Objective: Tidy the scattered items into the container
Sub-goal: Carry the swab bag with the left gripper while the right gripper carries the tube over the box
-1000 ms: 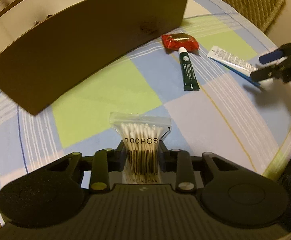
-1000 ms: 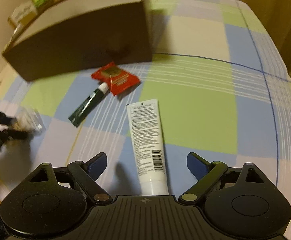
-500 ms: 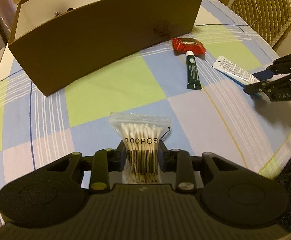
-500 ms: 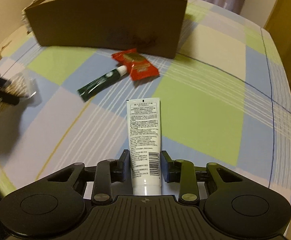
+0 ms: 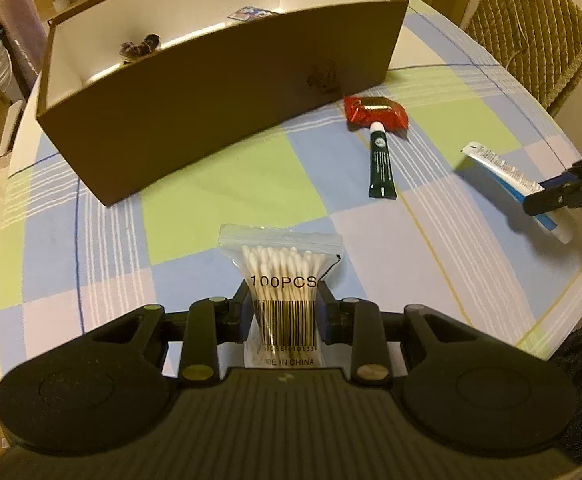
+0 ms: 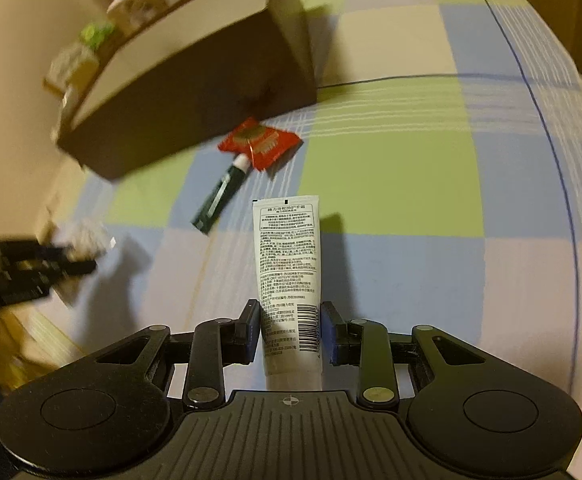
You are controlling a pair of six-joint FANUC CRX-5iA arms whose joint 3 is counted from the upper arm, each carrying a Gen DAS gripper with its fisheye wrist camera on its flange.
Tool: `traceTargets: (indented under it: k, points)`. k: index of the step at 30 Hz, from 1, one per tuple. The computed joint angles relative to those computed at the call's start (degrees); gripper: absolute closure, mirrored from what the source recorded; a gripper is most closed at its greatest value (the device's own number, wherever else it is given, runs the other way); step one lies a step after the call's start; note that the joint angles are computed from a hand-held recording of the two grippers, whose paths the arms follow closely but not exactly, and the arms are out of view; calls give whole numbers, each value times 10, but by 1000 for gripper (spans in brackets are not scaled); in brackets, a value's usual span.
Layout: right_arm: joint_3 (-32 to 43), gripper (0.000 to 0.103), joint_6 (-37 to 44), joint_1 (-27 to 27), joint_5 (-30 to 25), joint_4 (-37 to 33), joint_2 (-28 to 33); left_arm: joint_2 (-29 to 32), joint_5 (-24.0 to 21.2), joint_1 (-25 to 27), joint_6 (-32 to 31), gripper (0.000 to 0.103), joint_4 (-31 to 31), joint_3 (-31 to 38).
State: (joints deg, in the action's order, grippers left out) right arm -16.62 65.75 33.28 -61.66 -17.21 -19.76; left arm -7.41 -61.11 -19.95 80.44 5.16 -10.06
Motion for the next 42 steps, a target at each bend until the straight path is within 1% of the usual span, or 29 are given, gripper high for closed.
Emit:
traceTargets:
  k: [5,9,13,20,25,30,37,40,42]
  points:
    - [37,69,31,-67,5,-113,15,-12,2,9,1,77,3,8]
    - [70,69,60,-97,8,-167,31,-25,10,23,-5,77,10,11]
    - [108,69,87,-112,23,-194,56,-32,22,43,-25,77,21,22]
    - [187,69,130,-120,43,-224,109,-17,52,79,-97,77,58,62]
    - [242,69,144,-103,52,-209,156,20,69,86,-141,77,62,111]
    - [301,69,146,-80,56,-167,213,70,74,88,-176,77,66,165]
    - [382,69,145,-50,44,-89,294,147,65,91,-193,77,76,247]
    - [418,69,140,-47,27,-74,330,184,52,91,-197,77,81,286]
    - [444,69,133,-50,8,-75,353,213,34,90,-198,77,86,320]
